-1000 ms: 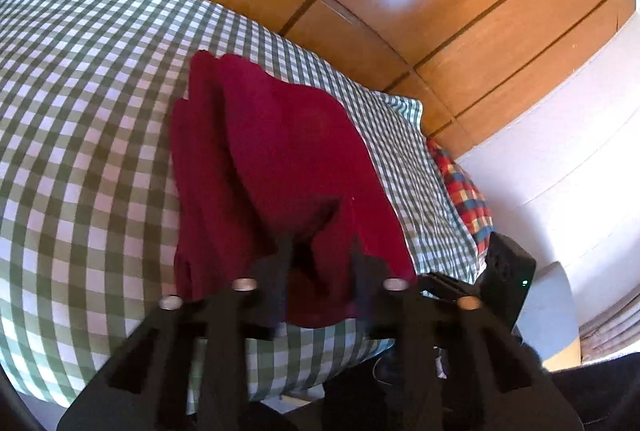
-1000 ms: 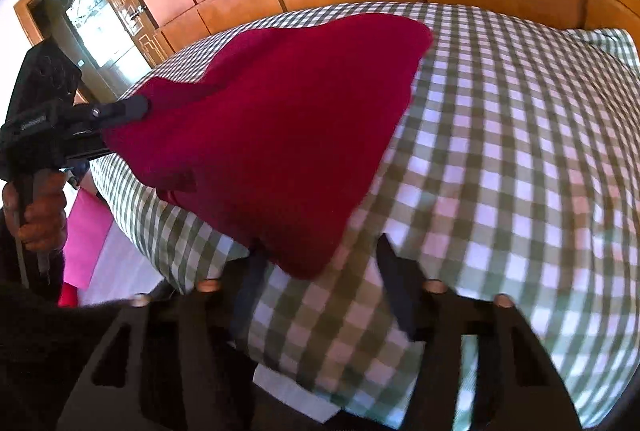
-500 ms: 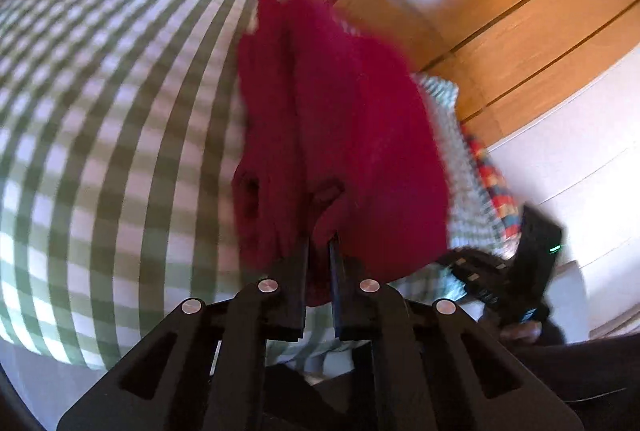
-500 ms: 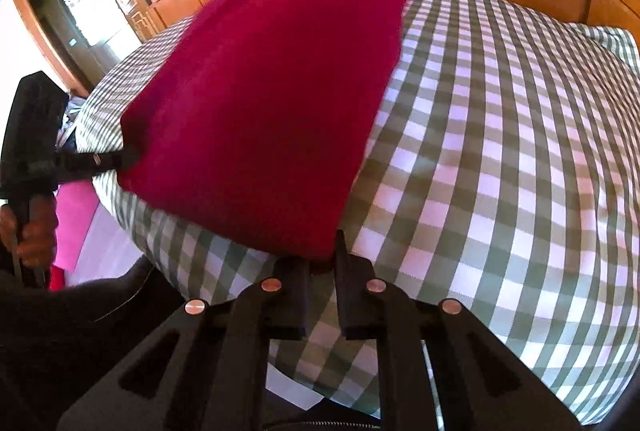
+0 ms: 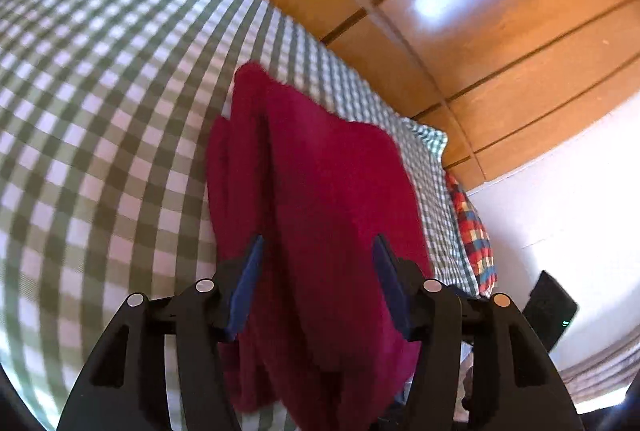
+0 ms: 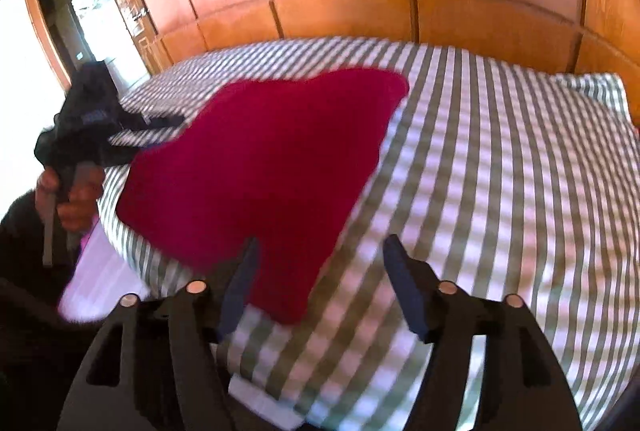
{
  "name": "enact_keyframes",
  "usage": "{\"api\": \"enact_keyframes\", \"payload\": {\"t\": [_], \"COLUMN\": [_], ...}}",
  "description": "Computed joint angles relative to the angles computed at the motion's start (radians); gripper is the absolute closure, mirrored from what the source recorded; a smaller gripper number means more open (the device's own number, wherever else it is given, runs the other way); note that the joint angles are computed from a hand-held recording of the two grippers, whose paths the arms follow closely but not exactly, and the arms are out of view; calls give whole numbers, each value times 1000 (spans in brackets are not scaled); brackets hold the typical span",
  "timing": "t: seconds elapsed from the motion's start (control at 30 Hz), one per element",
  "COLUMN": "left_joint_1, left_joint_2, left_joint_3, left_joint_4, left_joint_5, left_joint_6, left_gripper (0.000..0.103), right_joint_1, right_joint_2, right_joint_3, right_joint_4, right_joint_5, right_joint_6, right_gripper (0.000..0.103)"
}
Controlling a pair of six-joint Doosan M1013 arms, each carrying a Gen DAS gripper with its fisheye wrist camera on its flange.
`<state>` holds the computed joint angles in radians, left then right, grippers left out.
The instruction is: Fold small clothes
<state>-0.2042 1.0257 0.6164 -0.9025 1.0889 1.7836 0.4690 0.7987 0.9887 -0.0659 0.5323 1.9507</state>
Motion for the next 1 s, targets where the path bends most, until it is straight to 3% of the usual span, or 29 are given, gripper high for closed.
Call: {"api": "enact_keyframes", "payload": {"t": [0.03, 0.13, 0.23, 0.3, 0.37, 0.4, 0.47, 0.57, 0.63, 0.73, 0.83, 1.0], "left_joint_1": [-3, -9, -14, -26, -45, -54, -63, -74, -92, -104, -115, -125], "left_joint_2": [7, -32, -108, -129, -107, -79, -77, -106, -152, -207, -218, -201], "left_joint_3": [-13, 47, 165, 188, 152, 115, 122, 154, 213, 296, 310, 290], "left_joint_4": [12, -10, -36, 68, 266, 366, 420, 462, 532, 513, 556, 592], "left_joint_5": [-3, -76, -208, -264, -248, -206, -228, -280, -372, -473, -492, -456], "left_joint_6": [-8, 62, 179, 155, 45, -31, -77, -113, -123, -37, -4, -13], "left_gripper": [76, 87, 88, 88, 88, 88, 84, 79, 79, 79, 79, 79], "right_joint_1": [2, 10, 25, 46, 69, 74, 78, 73, 68, 64, 57, 48], "right_joint_2": [19, 72, 103, 119, 146, 151, 160, 158, 159, 153, 141, 103], "right_joint_3": [-33, -122, -162, -171, -198, -196, -200, -197, -204, -203, -207, -171], "right_joint_4": [-14, -49, -80, -187, -317, -357, -402, -378, -349, -317, -257, -266], "right_joint_5": [8, 41, 47, 53, 84, 74, 73, 64, 69, 79, 106, 79], "right_joint_6": [8, 21, 30, 94, 178, 208, 257, 238, 219, 204, 159, 189], "right_gripper": [34, 34, 33, 32, 32, 32, 32, 32, 31, 30, 21, 21]}}
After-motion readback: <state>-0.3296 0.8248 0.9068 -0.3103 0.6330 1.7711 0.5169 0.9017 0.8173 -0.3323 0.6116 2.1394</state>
